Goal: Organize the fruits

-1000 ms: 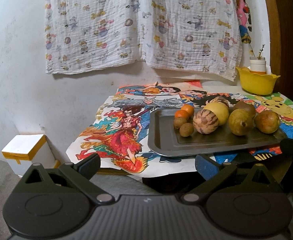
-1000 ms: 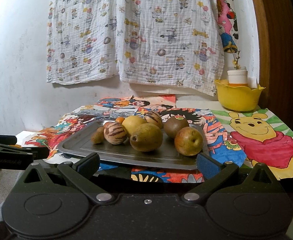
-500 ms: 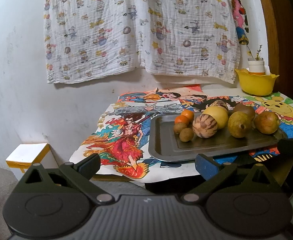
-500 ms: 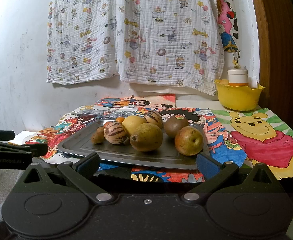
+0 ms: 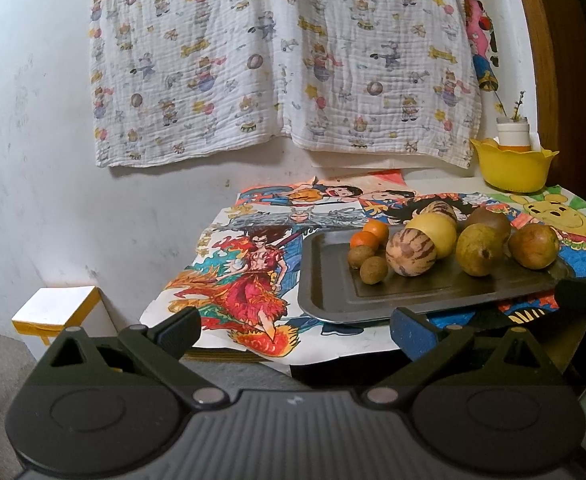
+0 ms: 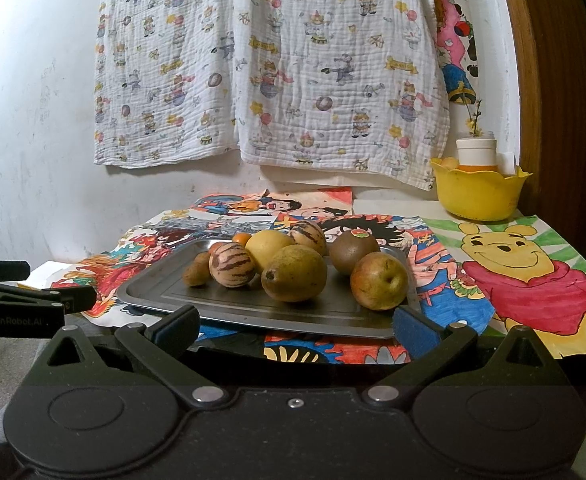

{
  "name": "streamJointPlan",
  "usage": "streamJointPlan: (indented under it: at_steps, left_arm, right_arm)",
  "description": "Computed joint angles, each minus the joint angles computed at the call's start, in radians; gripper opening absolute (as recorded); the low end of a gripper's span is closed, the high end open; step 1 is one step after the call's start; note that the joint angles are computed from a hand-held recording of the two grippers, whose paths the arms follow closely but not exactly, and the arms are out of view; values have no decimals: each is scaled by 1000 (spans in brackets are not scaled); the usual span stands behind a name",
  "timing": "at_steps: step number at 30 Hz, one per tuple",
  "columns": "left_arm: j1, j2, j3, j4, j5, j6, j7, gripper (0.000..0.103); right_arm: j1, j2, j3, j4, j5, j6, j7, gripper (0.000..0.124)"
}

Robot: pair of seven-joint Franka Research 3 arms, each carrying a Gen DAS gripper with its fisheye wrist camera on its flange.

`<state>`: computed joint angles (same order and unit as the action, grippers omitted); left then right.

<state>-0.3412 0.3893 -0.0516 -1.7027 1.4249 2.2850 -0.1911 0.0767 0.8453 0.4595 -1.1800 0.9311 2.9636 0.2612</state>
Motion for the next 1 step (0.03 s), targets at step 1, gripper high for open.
streamJointPlan:
  at_steps: [1]
  left_arm:
    - [-1, -1, 0, -2, 0, -2, 0, 103]
  right_arm:
    - [0, 0, -1, 1, -1, -1, 2, 102]
